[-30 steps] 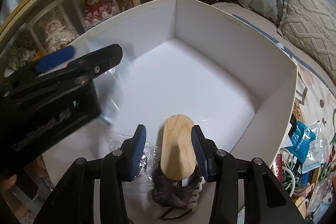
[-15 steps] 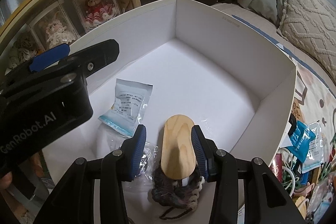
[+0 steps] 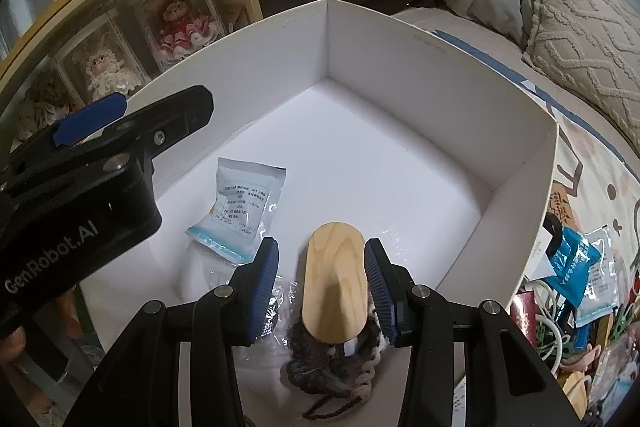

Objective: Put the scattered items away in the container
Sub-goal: 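Open the right tool and release the wooden lid inside the shoebox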

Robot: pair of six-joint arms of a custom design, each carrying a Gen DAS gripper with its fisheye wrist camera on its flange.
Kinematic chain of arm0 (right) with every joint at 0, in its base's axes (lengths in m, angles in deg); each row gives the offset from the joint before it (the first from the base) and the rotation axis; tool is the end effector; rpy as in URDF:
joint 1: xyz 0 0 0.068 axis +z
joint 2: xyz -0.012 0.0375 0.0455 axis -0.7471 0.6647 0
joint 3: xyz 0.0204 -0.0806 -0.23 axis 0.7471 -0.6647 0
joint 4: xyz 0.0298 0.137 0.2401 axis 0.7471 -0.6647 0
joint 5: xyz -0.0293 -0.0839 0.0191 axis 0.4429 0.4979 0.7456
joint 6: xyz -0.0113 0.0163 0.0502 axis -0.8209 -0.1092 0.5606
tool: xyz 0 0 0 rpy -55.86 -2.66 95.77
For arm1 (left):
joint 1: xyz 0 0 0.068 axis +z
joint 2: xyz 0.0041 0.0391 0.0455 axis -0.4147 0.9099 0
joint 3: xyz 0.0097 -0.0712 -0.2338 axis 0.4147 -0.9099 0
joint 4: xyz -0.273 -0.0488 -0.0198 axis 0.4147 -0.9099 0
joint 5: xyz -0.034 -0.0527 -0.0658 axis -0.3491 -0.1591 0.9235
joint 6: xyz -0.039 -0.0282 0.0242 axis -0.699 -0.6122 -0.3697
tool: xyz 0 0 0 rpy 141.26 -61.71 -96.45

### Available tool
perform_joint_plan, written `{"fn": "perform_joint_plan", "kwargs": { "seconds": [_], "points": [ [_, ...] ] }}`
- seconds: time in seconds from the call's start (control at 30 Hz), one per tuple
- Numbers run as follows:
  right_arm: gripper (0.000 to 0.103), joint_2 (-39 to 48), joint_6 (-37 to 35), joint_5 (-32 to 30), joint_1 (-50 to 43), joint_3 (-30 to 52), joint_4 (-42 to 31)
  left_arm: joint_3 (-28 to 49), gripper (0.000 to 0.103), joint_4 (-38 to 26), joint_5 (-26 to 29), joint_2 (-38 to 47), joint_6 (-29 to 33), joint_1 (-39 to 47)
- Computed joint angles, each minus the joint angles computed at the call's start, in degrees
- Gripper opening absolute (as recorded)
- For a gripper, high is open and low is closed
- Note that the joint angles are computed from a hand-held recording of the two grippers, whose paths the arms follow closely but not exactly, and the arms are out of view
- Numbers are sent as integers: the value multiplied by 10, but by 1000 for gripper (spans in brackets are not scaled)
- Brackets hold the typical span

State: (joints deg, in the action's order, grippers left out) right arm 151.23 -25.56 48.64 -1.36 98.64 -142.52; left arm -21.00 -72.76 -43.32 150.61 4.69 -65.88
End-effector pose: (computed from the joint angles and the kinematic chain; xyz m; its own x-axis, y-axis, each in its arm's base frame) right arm 0.1943 0.1939 0.2957 -0.8142 -0.0552 -0.5780 -0.1583 0.9789 0.1295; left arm 0.2097 -0.1625 0.3159 -0.5813 0.1040 -0.8070 0.1303 0.9909 0.0339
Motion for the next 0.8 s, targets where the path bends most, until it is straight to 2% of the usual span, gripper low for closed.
{"fn": "perform_joint_plan", "kwargs": {
  "seconds": [0.1,0.13,0.2,0.23,0.27,0.33,0.43,0.8],
  "points": [
    [45,-3,6,14,1,1,-7,3,87,-4,-12,-3,-2,-1],
    [46,-3,8,19,1,1,-10,3,94,-5,-15,-5,-3,-1],
    [73,-3,6,33,4,4,-15,-3,103,1,-30,-14,-5,-2],
    [93,-5,6,45,7,3,-16,-5,103,4,-41,-18,-5,-2],
    [96,-11,8,55,10,1,-14,-4,103,3,-47,-19,-7,-1],
    [96,-18,11,67,13,-1,-11,1,103,-4,-49,-18,-10,2],
    [103,-21,13,83,17,2,-16,-1,103,-2,-47,-21,-8,7],
    [103,-22,13,85,17,5,-11,-2,103,-3,-51,-27,-14,-1]
  ]
}}
